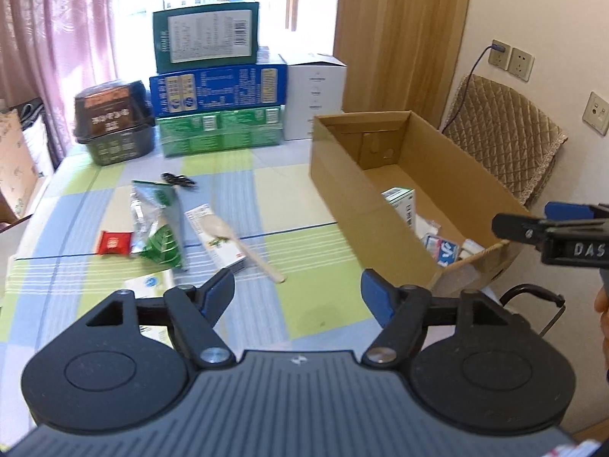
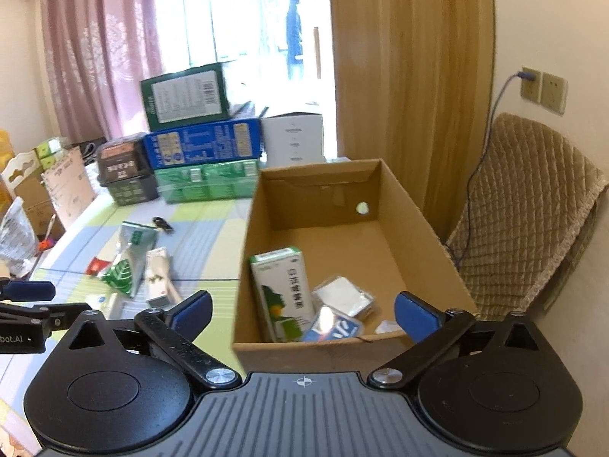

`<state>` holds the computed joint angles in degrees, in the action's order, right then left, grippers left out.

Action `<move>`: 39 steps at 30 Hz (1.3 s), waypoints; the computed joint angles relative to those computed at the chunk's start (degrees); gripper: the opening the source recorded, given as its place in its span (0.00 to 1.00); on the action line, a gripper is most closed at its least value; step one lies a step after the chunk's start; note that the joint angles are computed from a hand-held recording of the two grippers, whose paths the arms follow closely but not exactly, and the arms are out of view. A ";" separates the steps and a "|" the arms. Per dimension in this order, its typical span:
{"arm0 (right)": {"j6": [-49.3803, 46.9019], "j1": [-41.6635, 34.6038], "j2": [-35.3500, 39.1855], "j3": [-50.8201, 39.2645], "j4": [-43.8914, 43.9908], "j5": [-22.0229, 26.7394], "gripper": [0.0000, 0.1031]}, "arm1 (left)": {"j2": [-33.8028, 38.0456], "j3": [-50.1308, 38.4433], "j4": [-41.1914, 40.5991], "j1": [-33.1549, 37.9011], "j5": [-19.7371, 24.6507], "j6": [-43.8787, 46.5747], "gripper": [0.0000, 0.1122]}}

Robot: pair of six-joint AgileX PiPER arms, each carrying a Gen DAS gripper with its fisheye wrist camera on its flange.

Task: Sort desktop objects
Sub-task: 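Open both tools to drop the boxes into the cardboard box, then move both tools back over the table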

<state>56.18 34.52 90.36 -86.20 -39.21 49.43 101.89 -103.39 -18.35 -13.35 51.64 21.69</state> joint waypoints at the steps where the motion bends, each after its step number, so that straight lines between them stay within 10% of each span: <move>1: -0.08 0.55 0.20 -0.62 -0.02 0.26 0.98 | -1.09 1.42 0.04 0.62 -0.45 0.42 0.67; 14: -0.44 8.75 4.72 -9.74 -0.66 1.59 0.98 | -10.59 14.67 -6.20 14.67 -2.39 12.09 0.90; 39: -14.99 8.05 23.61 -22.72 11.70 -7.33 0.98 | -0.20 11.44 -6.34 21.10 -3.84 16.56 0.90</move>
